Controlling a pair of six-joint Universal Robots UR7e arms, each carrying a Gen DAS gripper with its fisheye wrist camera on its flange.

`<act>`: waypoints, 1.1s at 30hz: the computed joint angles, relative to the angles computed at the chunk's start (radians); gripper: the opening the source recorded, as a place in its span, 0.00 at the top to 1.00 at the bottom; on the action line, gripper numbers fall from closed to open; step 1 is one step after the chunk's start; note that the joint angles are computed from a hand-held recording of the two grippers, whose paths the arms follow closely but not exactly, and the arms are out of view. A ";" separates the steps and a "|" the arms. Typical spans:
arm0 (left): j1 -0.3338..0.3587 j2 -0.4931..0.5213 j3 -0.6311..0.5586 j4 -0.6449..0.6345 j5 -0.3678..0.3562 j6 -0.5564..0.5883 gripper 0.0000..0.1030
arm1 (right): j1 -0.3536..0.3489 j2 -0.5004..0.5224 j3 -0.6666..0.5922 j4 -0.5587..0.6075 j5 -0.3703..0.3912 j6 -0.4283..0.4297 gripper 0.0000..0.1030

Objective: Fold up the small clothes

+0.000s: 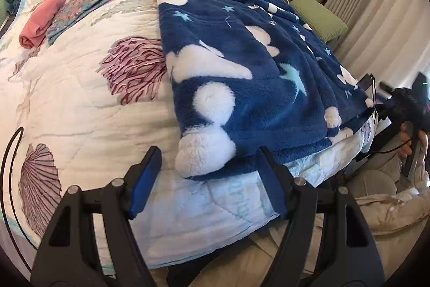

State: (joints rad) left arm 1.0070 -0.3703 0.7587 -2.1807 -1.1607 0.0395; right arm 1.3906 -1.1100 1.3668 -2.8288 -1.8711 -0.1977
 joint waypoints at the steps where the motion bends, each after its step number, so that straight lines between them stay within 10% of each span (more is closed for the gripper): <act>1: 0.001 0.001 0.000 0.000 -0.002 -0.002 0.29 | 0.012 -0.004 0.011 -0.040 0.024 -0.047 0.47; 5: -0.007 0.008 0.008 -0.013 0.030 0.016 0.29 | 0.029 0.046 -0.071 0.195 0.238 -0.157 0.50; 12: -0.016 0.004 0.038 -0.054 0.055 0.034 0.29 | 0.058 0.308 -0.395 0.649 0.259 -0.149 0.48; 14: -0.017 0.003 0.039 -0.054 0.056 0.028 0.29 | 0.065 0.333 -0.419 0.663 0.253 -0.167 0.51; 16: -0.016 0.004 0.038 -0.055 0.055 0.027 0.29 | 0.080 0.350 -0.441 0.696 0.223 -0.223 0.96; 24: -0.014 0.001 0.044 -0.061 0.049 0.040 0.28 | 0.074 0.175 -0.242 0.502 0.264 -0.227 0.94; 28: -0.013 -0.003 0.051 -0.065 0.046 0.044 0.28 | 0.033 0.155 -0.245 0.589 0.260 -0.173 0.89; 33: -0.016 -0.013 0.065 -0.067 0.055 0.039 0.28 | 0.030 0.127 -0.212 0.571 0.141 -0.137 0.74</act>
State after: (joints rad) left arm 0.9914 -0.3834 0.8232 -2.2477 -1.1056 0.0788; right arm 1.4206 -0.9835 1.1550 -2.2575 -1.7306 -0.3346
